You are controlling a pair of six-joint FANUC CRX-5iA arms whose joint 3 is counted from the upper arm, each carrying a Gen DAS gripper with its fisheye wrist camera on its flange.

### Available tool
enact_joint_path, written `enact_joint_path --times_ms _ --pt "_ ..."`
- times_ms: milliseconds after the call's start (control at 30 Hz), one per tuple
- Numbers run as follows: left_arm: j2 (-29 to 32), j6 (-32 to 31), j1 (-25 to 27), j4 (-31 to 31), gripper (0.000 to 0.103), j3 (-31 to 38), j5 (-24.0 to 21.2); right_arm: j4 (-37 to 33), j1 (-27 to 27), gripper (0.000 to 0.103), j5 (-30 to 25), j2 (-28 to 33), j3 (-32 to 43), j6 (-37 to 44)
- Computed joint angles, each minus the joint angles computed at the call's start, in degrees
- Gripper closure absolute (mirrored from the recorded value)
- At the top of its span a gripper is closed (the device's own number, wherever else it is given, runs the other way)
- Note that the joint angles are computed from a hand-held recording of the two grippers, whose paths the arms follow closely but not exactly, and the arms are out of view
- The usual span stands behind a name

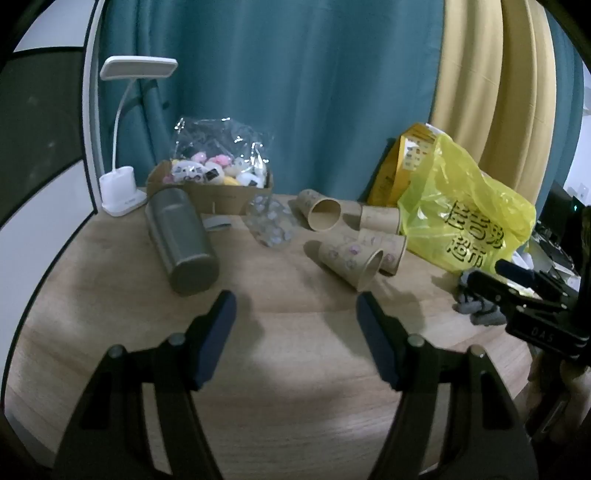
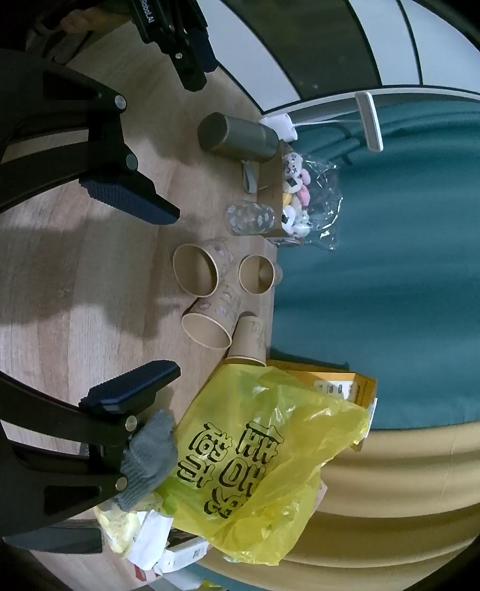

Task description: Flip cup upside down

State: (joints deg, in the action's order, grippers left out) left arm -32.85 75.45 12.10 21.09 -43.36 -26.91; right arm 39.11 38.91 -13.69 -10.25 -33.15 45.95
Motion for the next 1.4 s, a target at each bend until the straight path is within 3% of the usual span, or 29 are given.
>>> enact_joint_path --times_ms 533,733,967,1133,1333,1400 --pt "1.3 -0.4 -0.2 0.3 0.034 0.3 0.8 -0.3 0.0 0.024 0.1 0.3 0.2 0.1" --pt "4.2 -8.1 -0.1 4.4 0.034 1.3 0.0 -0.7 -0.1 0.024 0.1 0.7 0.5 0.6" --pt "17.4 -13.3 -4.2 -6.0 0.034 16.0 -7.1 -5.6 -1.4 0.024 -0.4 3.1 3.0 4.6" --pt "28.1 -24.7 -6.3 -4.3 0.034 27.5 -11.8 -10.8 -2.9 0.024 -1.7 5.2 5.8 9.1" --pt "45.2 -37.7 -9.5 -5.2 0.034 47.7 -25.5 -13.3 -5.4 0.024 -2.5 7.4 8.2 11.2" --pt "51.2 -40.3 -10.8 -6.7 0.034 55.6 -30.3 -9.3 -6.4 0.024 -1.8 7.7 7.5 8.0"
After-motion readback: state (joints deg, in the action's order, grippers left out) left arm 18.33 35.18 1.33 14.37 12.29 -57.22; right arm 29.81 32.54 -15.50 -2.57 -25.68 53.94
